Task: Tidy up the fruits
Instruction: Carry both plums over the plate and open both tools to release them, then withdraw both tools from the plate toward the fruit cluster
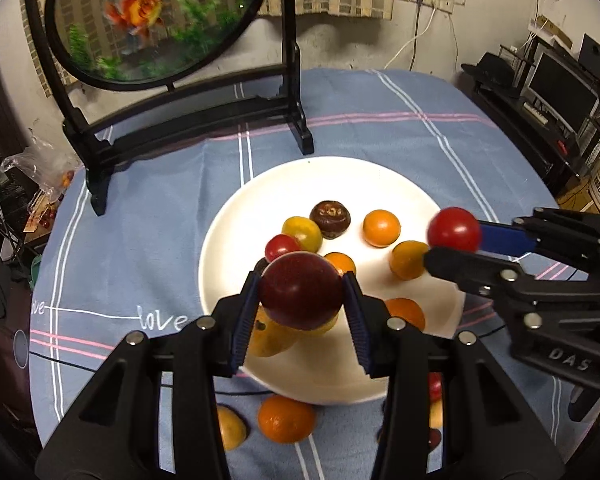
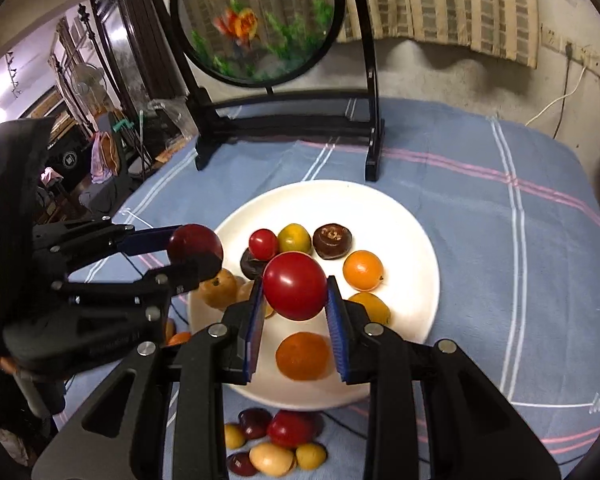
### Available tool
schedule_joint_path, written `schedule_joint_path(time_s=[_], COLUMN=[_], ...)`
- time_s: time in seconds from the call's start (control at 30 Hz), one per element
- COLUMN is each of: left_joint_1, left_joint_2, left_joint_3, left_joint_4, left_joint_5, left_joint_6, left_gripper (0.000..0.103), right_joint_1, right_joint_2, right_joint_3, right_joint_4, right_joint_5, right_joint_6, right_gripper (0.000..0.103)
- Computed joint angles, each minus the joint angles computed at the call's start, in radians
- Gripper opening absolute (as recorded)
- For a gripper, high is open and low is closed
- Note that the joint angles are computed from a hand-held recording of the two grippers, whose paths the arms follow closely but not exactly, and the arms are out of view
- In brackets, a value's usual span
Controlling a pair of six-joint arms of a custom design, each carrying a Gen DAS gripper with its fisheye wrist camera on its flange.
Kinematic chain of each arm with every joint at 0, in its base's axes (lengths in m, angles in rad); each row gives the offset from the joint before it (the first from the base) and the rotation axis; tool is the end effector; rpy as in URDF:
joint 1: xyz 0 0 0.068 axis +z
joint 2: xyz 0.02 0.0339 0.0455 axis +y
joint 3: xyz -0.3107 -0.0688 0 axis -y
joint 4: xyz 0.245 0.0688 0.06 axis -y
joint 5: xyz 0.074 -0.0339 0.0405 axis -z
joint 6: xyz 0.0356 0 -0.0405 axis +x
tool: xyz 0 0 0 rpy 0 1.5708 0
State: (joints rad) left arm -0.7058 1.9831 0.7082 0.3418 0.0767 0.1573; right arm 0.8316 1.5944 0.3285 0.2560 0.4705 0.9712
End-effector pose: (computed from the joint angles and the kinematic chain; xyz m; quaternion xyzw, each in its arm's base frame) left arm 0.2559 -0.2217 0.0933 0.4078 0.8569 -0.1199 0.2917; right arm 0.1563 0.1475 0.1189 0.1295 0.9277 0.0721 0.3427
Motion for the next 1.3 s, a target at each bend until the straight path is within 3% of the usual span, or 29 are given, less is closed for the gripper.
schedule_joint_path(time_s=[0.2,0.43,0.67,0.83,1.0,1.13,1.3], left_joint_1=[-0.016,-0.014,-0.002,0.027,0.078,0.128,0.196], left_joint_2=[0.074,0.083,-0.002,-0.108,-0.168,-0.149,-0.048], left_joint_3=[0.055,0.069,0.013,-0.069,-0.222,-0.336,-0.449], left_joint_4=[0.001,0.016,0.035,0.041,0.100,0.152,0.258], left_joint_5=[-0.024,-0.042,-0.040,-0.007,0.039,0.076,0.100], left_joint_6=[0.009,0.004,0.006,0.004,0.037,0.063,0.104], left_gripper=[0.043,0.059,0.059,0.063,0.066,0.066,0.066], right_joint_1=[-0.097,-0.152,-0.063,0.169,0.478,0.658,0.701], right_joint_2=[0.088,0.062,-0.121,-0.227,-0.076,0.160,0.377], right_joint_3=[-0.019,-0.050,-0.036,0.019,0.091,0.144,0.187], right_joint_4=[0.142,0.168,-0.036,-0.334,-0.524,-0.468,-0.258], right_joint_5=[-0.108,-0.114,0.002,0.168,0.229,0.151,0.047], right_joint_6=[-0.092,-0.094,-0.038,0.159,0.511,0.730,0.795], right_gripper=[0.032,0.059,0.059,0.059,0.059,0.059,0.059])
